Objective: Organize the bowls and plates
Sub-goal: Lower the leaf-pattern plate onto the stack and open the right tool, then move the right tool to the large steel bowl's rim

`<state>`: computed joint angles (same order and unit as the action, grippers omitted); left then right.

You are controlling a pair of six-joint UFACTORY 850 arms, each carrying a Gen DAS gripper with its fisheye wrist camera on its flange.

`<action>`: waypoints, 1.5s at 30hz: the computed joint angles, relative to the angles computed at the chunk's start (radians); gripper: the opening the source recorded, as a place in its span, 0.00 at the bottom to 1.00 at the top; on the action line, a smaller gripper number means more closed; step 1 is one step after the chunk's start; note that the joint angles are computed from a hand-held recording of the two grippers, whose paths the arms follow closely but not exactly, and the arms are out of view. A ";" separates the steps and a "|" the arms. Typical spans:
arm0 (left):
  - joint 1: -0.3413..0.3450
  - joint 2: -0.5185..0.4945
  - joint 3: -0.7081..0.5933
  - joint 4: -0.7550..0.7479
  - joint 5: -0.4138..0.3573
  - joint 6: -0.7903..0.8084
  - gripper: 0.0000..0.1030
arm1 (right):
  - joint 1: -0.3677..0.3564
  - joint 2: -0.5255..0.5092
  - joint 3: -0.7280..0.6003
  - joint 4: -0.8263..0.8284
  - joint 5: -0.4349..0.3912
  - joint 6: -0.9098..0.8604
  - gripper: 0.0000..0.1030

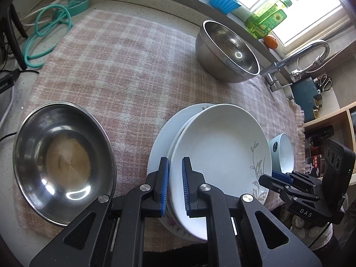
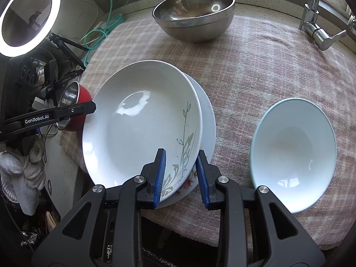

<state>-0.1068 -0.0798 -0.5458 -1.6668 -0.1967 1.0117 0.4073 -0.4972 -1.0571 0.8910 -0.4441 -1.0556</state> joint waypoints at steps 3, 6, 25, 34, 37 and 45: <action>0.003 0.000 0.001 -0.006 -0.003 0.006 0.10 | 0.002 0.005 0.006 -0.006 0.005 -0.001 0.29; 0.002 0.000 -0.001 -0.007 -0.002 0.006 0.10 | -0.003 0.005 0.005 0.011 0.000 -0.011 0.29; 0.093 0.035 -0.053 -0.056 -0.042 0.070 0.40 | -0.077 0.039 -0.073 0.329 -0.036 -0.163 0.74; 0.122 -0.071 -0.202 0.031 -0.048 0.049 0.42 | -0.090 -0.041 -0.219 0.402 -0.056 -0.054 0.80; 0.131 -0.119 -0.255 0.018 -0.066 0.063 0.42 | -0.087 -0.082 -0.275 0.378 -0.048 0.010 0.80; 0.134 -0.265 -0.406 0.208 -0.103 -0.099 0.42 | -0.080 -0.206 -0.424 0.249 -0.085 0.234 0.80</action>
<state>0.0275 -0.3443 -0.9515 -1.4592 -0.2997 0.9127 0.3273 -0.7035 -1.4807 1.1398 -0.5295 -0.8213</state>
